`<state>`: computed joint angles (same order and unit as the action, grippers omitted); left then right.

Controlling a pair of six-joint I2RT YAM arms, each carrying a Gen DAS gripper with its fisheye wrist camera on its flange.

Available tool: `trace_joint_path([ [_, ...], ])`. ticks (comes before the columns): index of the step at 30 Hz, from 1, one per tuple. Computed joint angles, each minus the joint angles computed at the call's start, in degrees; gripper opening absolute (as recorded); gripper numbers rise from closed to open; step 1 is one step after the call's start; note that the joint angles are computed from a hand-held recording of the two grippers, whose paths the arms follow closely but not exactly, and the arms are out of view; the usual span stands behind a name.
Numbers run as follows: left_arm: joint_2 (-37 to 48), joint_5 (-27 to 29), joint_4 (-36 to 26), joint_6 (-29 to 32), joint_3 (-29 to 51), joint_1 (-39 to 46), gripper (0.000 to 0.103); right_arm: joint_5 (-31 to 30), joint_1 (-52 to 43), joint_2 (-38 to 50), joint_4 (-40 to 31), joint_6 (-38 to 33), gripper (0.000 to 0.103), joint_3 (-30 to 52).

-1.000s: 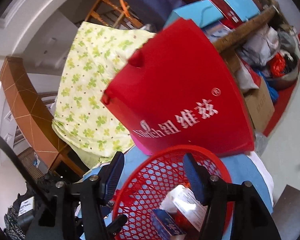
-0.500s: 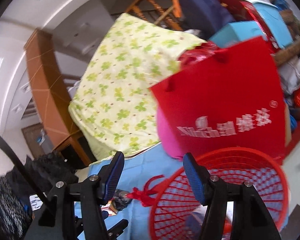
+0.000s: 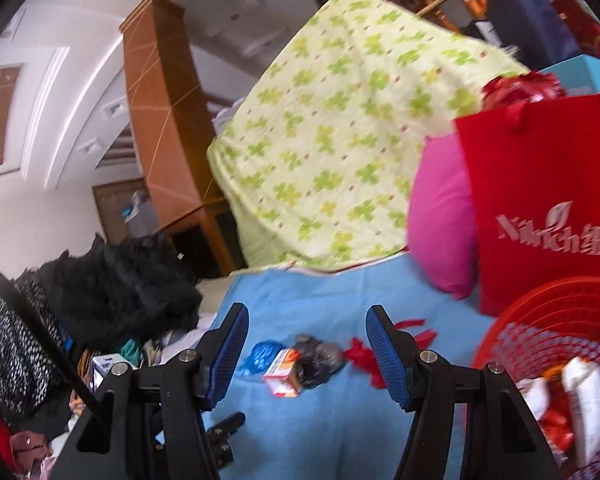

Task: Collect trash
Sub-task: 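Move both tools back to the remaining trash on the blue blanket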

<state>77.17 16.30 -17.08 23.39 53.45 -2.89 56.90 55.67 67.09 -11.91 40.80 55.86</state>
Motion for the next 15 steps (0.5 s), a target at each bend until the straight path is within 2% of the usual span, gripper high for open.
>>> trace_joint_path([
  [2,2.2,0.8,0.4,-0.2,0.9,1.8,0.050,-3.2,-1.6,2.3,-0.8,1.2,0.065,1.1],
  [8,8.2,2.9,-0.5,-0.4,5.2,4.3,0.050,-18.1,-10.1,10.8,-3.2,8.0,0.065,4.4],
  [15,16.1,5.1,-4.9,-2.8,13.6,4.6,0.050,-33.1,-20.0,18.1,-0.2,10.6,0.063,5.0],
])
